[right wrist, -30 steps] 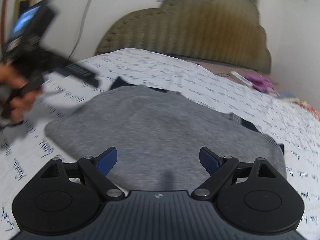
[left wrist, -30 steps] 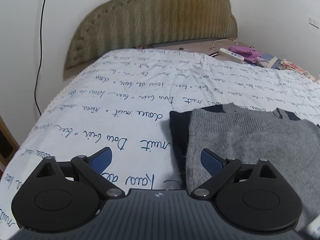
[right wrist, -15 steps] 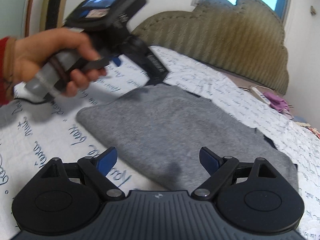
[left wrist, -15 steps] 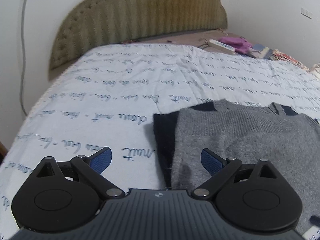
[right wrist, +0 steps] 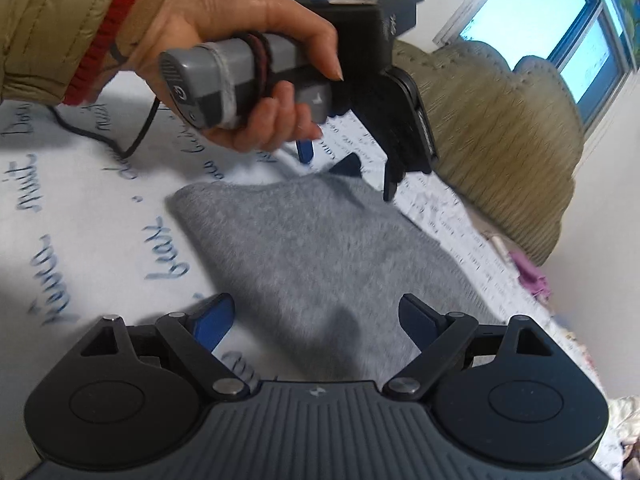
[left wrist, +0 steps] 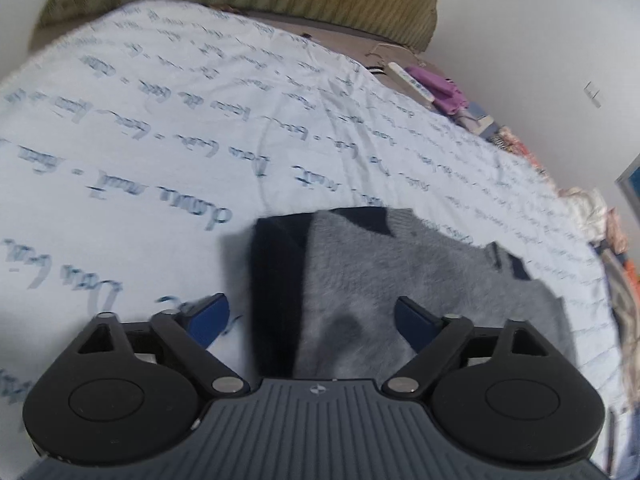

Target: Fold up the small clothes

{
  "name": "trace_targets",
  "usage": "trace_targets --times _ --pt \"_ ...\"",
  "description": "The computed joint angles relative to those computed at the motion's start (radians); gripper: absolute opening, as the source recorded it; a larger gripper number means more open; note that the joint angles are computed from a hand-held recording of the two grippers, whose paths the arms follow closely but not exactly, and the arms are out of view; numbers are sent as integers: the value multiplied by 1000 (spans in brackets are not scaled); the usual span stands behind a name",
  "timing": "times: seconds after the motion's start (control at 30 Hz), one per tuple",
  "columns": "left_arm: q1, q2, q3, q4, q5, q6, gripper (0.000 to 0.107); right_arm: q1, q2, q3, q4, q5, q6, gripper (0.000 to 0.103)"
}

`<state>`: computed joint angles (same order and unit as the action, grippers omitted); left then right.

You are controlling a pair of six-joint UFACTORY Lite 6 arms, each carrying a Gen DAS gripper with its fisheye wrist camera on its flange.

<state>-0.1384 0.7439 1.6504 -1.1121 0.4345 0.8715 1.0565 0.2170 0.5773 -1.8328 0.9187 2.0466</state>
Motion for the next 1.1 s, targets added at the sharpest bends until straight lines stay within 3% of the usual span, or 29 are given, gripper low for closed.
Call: trace_targets --times 0.23,0.3,0.33,0.37,0.47,0.53,0.77,1.0,1.1 --pt "0 142 171 19 33 -28 53 -68 121 124 -75 11 -29 85" --pt "5 170 209 29 38 -62 40 -100 131 149 -115 -31 -35 68" --pt "8 181 222 26 41 -71 33 -111 139 159 -131 -46 -39 53" --pt "10 188 228 28 38 -86 17 -116 146 166 -141 -55 -46 37" --pt "14 173 195 -22 16 -67 12 -118 147 149 -178 -64 -13 14" --pt "-10 131 153 21 -42 -99 11 -126 124 116 -220 -62 31 10" --pt "-153 -47 56 733 -217 -731 10 -160 -63 -50 -330 10 161 6" --pt "-304 -88 161 1435 -79 -1450 10 -242 -309 -237 -391 24 226 6" --pt "-367 -75 218 1588 -8 -1605 10 -299 -448 -316 -416 -31 244 6"
